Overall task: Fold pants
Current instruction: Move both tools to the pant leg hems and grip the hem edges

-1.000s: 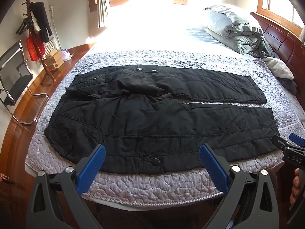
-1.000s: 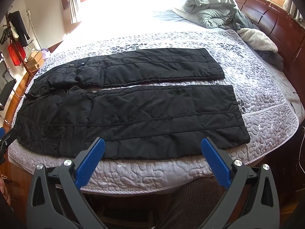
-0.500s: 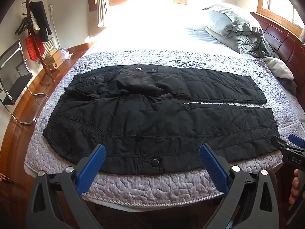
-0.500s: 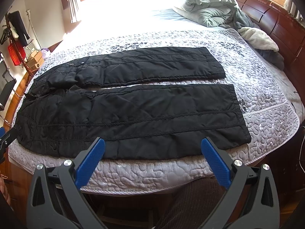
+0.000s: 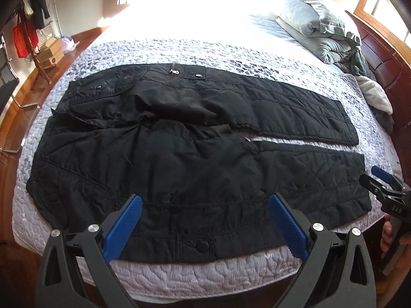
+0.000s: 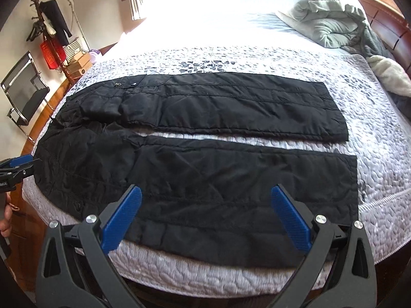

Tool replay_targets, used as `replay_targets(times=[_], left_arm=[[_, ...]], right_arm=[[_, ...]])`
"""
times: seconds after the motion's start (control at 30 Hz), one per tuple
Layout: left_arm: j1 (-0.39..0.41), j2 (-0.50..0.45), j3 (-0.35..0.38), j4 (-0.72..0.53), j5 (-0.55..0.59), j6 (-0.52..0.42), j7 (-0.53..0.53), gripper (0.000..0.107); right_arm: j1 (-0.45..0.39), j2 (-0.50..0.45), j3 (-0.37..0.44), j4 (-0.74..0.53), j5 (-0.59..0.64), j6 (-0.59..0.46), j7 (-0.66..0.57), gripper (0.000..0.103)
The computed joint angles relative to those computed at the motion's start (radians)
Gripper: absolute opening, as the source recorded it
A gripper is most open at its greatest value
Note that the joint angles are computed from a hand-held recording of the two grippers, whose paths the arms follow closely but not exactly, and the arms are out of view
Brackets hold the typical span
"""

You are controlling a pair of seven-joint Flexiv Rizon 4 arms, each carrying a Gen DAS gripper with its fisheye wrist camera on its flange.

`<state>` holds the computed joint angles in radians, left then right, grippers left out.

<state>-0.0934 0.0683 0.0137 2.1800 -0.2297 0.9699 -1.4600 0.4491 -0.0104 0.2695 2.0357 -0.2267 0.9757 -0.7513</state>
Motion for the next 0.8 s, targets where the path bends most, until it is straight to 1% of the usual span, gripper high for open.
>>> replay_targets(times=[0.07, 0.13, 0.17, 0.23, 0.27, 0.33, 0.37, 0.43, 0.47, 0.5, 0.57, 0.67, 0.73, 0.8], left_arm=[[0.023, -0.095, -0.009, -0.095, 0.0, -0.03, -0.022, 0.099], [0.036, -0.185, -0.017, -0.186, 0.008, -0.046, -0.034, 0.099], [0.038, -0.235, -0.019, -0.242, 0.034, -0.051, -0.054, 0.099], [0.037, -0.33, -0.024, -0.351, 0.061, -0.067, -0.068, 0.099], [0.037, -0.375, -0.03, -0.404, 0.064, -0.084, -0.06, 0.099], [0.036, -0.475, -0.043, -0.524, 0.064, -0.116, -0.031, 0.099], [0.042, -0.521, -0.059, -0.578, 0.05, -0.128, 0.011, 0.099], [0.054, -0.61, -0.088, -0.692, 0.024, -0.163, 0.107, 0.1], [0.058, -0.662, -0.099, -0.763, 0.015, -0.194, 0.152, 0.1], [0.052, -0.707, -0.096, -0.833, 0.019, -0.232, 0.173, 0.099], [0.06, -0.8, -0.115, -0.973, -0.001, -0.322, 0.252, 0.099], [0.044, -0.939, -0.111, -1.194, 0.012, -0.447, 0.35, 0.099], [0.038, -1.007, -0.117, -1.3, 0.015, -0.508, 0.434, 0.1], [0.035, -1.082, -0.118, -1.421, 0.004, -0.587, 0.484, 0.1]], right_arm=[[-0.026, -0.066, -0.029, -0.061, 0.131, 0.041, -0.085, 0.101], [-0.059, -0.137, -0.053, -0.134, 0.207, 0.046, -0.117, 0.101], [-0.08, -0.179, -0.062, -0.179, 0.244, 0.045, -0.145, 0.101], [-0.122, -0.265, -0.07, -0.282, 0.29, 0.006, -0.215, 0.101], [-0.145, -0.306, -0.061, -0.339, 0.322, -0.025, -0.267, 0.101], [-0.204, -0.412, -0.024, -0.493, 0.403, -0.107, -0.426, 0.101], [-0.222, -0.456, -0.009, -0.561, 0.423, -0.155, -0.498, 0.101], [-0.229, -0.546, -0.004, -0.697, 0.418, -0.248, -0.608, 0.101], [-0.224, -0.594, -0.008, -0.769, 0.404, -0.291, -0.653, 0.101], [-0.22, -0.634, -0.012, -0.828, 0.398, -0.325, -0.688, 0.101], [-0.232, -0.72, 0.009, -0.967, 0.425, -0.406, -0.783, 0.1], [-0.234, -0.815, 0.015, -1.125, 0.454, -0.52, -0.884, 0.1], [-0.23, -0.868, 0.004, -1.209, 0.461, -0.578, -0.93, 0.1], [-0.232, -0.922, 0.004, -1.299, 0.48, -0.652, -0.967, 0.1]])
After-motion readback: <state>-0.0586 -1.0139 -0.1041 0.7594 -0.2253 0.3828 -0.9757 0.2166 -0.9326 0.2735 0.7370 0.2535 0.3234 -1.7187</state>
